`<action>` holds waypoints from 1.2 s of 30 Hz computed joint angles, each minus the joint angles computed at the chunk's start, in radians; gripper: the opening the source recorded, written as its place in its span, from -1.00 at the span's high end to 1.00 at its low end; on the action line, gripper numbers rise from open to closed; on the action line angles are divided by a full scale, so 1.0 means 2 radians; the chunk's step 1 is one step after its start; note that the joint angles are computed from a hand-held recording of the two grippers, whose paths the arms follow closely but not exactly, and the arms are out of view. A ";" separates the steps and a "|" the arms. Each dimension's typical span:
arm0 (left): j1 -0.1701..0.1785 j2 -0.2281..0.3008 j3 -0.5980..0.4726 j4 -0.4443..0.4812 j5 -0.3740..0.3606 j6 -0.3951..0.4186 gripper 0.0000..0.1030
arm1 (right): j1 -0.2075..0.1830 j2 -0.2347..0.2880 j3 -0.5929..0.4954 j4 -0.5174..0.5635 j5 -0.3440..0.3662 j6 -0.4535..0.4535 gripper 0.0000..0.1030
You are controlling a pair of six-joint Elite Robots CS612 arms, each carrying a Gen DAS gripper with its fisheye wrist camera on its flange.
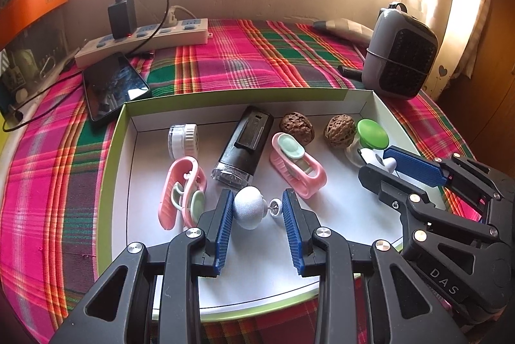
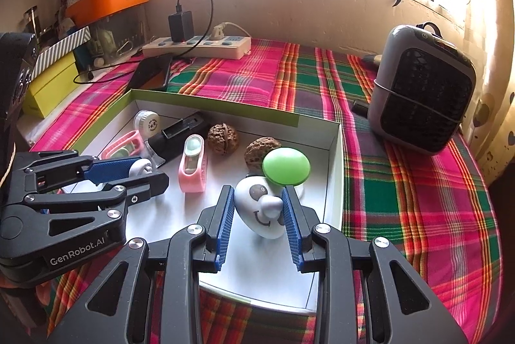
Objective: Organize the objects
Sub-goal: 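Lower both eggs into the box and open both tools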
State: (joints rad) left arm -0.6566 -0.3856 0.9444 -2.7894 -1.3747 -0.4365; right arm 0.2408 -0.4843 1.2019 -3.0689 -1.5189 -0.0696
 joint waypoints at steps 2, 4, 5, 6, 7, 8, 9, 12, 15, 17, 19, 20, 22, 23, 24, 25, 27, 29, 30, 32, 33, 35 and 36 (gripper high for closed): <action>0.000 0.000 0.000 0.000 0.000 0.000 0.43 | 0.000 0.000 0.000 -0.001 0.001 0.000 0.38; 0.000 0.000 -0.001 0.001 0.000 -0.001 0.43 | -0.001 0.000 0.000 -0.001 0.002 0.000 0.38; 0.000 0.001 -0.001 0.002 0.000 -0.001 0.43 | -0.001 0.000 0.000 -0.001 0.003 0.000 0.38; 0.000 0.000 -0.001 0.002 0.000 0.000 0.43 | -0.001 0.000 0.000 -0.001 0.004 0.001 0.38; 0.000 0.001 -0.002 0.003 0.000 0.000 0.43 | -0.002 0.000 0.000 -0.002 0.006 0.002 0.38; 0.000 0.001 -0.002 0.004 0.000 0.000 0.43 | -0.002 0.000 0.001 -0.002 0.007 0.002 0.38; 0.000 0.001 -0.003 0.004 0.000 0.000 0.43 | -0.002 0.000 0.001 -0.002 0.008 0.003 0.38; 0.000 0.001 -0.003 0.005 0.001 -0.001 0.43 | -0.002 0.000 0.000 -0.002 0.009 0.002 0.38; 0.000 0.001 -0.004 0.007 0.002 -0.002 0.42 | -0.003 0.001 0.000 -0.003 0.014 0.002 0.38; 0.000 0.001 -0.004 0.008 0.003 -0.002 0.42 | -0.003 0.001 -0.001 -0.003 0.016 0.002 0.38; -0.001 0.001 -0.004 0.010 0.005 -0.001 0.42 | -0.002 0.002 -0.001 -0.007 0.012 0.002 0.38; -0.001 0.000 -0.003 0.010 0.006 0.000 0.42 | -0.002 0.002 -0.001 -0.007 0.012 0.002 0.38; -0.001 0.000 -0.003 0.012 0.008 -0.001 0.42 | -0.002 0.001 -0.001 -0.009 0.013 0.004 0.38; -0.002 0.000 -0.003 0.012 0.008 -0.002 0.42 | -0.002 0.001 0.000 -0.011 0.012 0.004 0.38; -0.002 0.000 -0.003 0.012 0.008 -0.002 0.42 | -0.002 0.001 0.000 -0.011 0.012 0.004 0.35; -0.002 0.000 -0.003 0.013 0.009 -0.003 0.42 | -0.001 0.001 0.000 -0.011 0.011 0.004 0.31; -0.002 -0.002 0.000 0.014 0.012 -0.003 0.42 | -0.001 0.000 0.001 -0.013 0.010 0.004 0.24; -0.002 -0.003 0.002 0.015 0.014 -0.003 0.42 | -0.001 0.000 0.002 -0.014 0.010 0.005 0.23; -0.003 -0.004 0.004 0.014 0.015 -0.004 0.41 | -0.001 -0.001 0.003 -0.014 0.009 0.006 0.23; -0.004 -0.008 0.010 0.009 0.019 -0.004 0.41 | -0.001 -0.002 0.006 -0.018 0.008 0.006 0.23; -0.004 -0.009 0.012 0.008 0.020 -0.005 0.41 | 0.000 -0.003 0.007 -0.020 0.007 0.006 0.23; -0.005 -0.013 0.018 0.004 0.023 -0.005 0.41 | 0.000 -0.004 0.010 -0.023 0.005 0.008 0.16; -0.006 -0.015 0.023 0.000 0.027 -0.007 0.41 | 0.000 -0.006 0.013 -0.027 0.004 0.009 0.08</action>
State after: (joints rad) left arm -0.6692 -0.4164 0.9898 -2.7896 -1.3214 -0.4502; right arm 0.2418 -0.4958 1.2282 -3.1225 -1.5108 -0.0517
